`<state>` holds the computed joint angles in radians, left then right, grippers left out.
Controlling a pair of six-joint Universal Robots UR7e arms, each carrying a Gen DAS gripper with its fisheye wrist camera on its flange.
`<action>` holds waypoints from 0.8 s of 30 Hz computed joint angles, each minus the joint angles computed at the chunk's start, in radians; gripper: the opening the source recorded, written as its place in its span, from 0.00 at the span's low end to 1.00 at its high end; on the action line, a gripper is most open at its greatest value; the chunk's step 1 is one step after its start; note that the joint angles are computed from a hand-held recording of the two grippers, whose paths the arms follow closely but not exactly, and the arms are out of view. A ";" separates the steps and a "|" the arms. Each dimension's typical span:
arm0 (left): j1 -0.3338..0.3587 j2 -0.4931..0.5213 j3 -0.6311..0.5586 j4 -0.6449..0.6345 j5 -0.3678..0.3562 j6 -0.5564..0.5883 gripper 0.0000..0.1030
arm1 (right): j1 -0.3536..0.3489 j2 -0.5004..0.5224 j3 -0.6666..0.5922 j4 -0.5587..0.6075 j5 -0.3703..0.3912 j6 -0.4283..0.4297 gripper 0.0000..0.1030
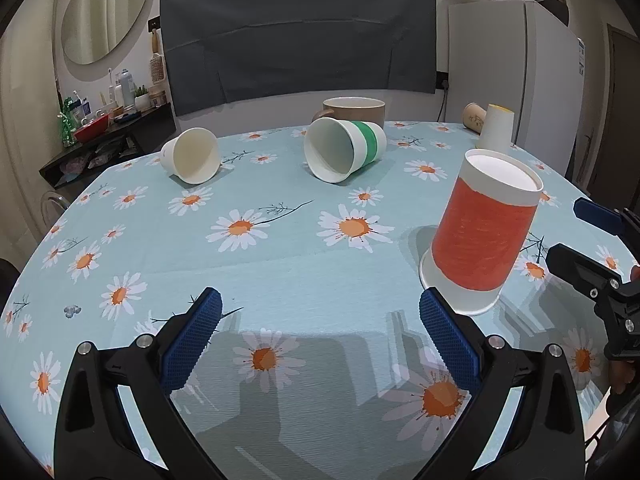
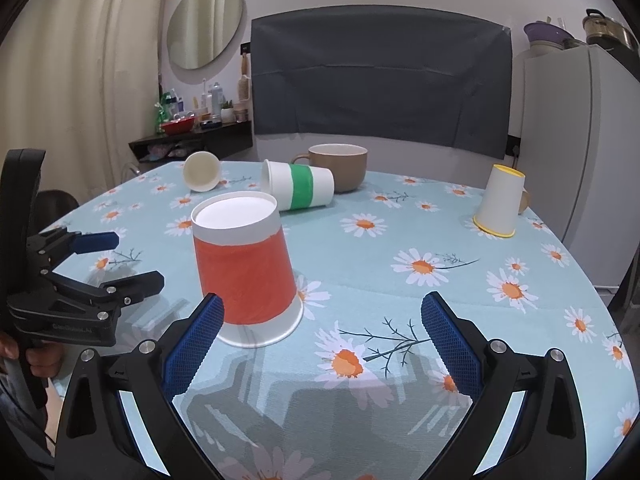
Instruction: Flip cup upside down
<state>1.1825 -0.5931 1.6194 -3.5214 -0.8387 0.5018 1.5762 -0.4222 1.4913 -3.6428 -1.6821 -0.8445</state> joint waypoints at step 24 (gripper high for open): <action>-0.006 0.013 -0.008 -0.014 0.025 0.027 0.94 | 0.000 -0.002 0.004 -0.006 0.005 -0.006 0.92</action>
